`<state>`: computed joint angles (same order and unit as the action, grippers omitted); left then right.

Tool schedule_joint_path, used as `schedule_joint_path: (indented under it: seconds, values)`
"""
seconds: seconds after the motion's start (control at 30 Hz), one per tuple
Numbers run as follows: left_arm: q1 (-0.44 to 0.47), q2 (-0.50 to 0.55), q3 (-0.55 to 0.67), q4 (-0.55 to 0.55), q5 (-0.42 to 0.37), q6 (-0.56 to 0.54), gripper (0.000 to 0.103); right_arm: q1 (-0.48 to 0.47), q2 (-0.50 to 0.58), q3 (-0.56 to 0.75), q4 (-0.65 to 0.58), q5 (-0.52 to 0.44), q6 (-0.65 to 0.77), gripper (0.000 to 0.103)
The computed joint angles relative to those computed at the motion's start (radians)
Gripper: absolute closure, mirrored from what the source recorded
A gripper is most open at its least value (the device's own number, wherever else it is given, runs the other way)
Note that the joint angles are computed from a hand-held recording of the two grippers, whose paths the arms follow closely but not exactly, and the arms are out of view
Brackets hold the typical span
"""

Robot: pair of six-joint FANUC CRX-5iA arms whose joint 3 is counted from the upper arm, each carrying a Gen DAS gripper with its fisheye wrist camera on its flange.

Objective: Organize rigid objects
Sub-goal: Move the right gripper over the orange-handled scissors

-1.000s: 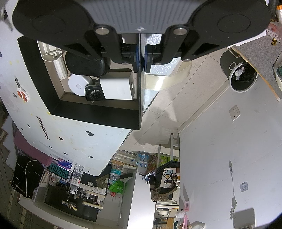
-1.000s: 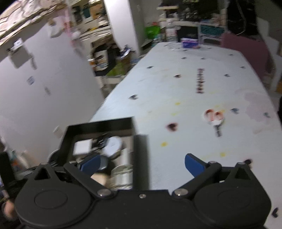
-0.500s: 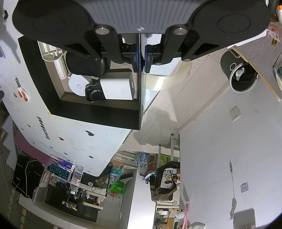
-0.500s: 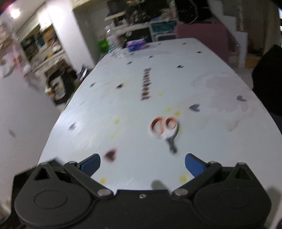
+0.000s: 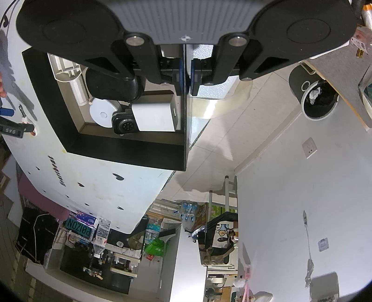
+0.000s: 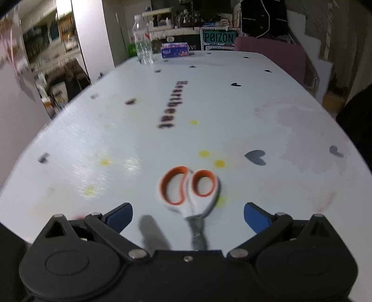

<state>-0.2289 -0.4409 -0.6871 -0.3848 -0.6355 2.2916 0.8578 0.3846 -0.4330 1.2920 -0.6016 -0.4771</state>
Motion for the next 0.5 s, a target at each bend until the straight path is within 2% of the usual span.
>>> schedule_joint_path:
  seconds: [0.07, 0.13, 0.2, 0.23, 0.27, 0.33, 0.4, 0.5]
  values:
    - [-0.01, 0.005, 0.004, -0.015, -0.005, 0.015, 0.098, -0.009, 0.009, 0.002, 0.002, 0.007, 0.018, 0.002]
    - [-0.018, 0.009, 0.007, -0.027, -0.008, 0.027, 0.098, -0.019, 0.016, -0.011, 0.074, -0.002, 0.008, 0.006]
    - [-0.014, 0.008, 0.006, -0.021, -0.006, 0.019, 0.098, -0.042, 0.004, -0.034, 0.149, 0.037, -0.024, 0.008]
    - [-0.013, 0.009, 0.007, -0.021, -0.006, 0.017, 0.098, -0.047, 0.003, -0.033, 0.154, 0.046, -0.02, 0.015]
    - [-0.013, 0.009, 0.007, -0.023, -0.007, 0.018, 0.098, -0.056, -0.004, -0.043, 0.19, 0.062, -0.033, 0.029]
    - [-0.012, 0.01, 0.008, -0.023, -0.006, 0.017, 0.098, -0.071, -0.015, -0.056, 0.254, 0.09, -0.053, 0.045]
    - [-0.012, 0.01, 0.007, -0.022, -0.006, 0.016, 0.098, -0.04, -0.008, -0.034, 0.177, 0.057, 0.019, 0.046]
    - [-0.011, 0.009, 0.006, -0.02, -0.004, 0.015, 0.098, -0.008, -0.001, -0.021, 0.138, 0.012, 0.072, 0.046]
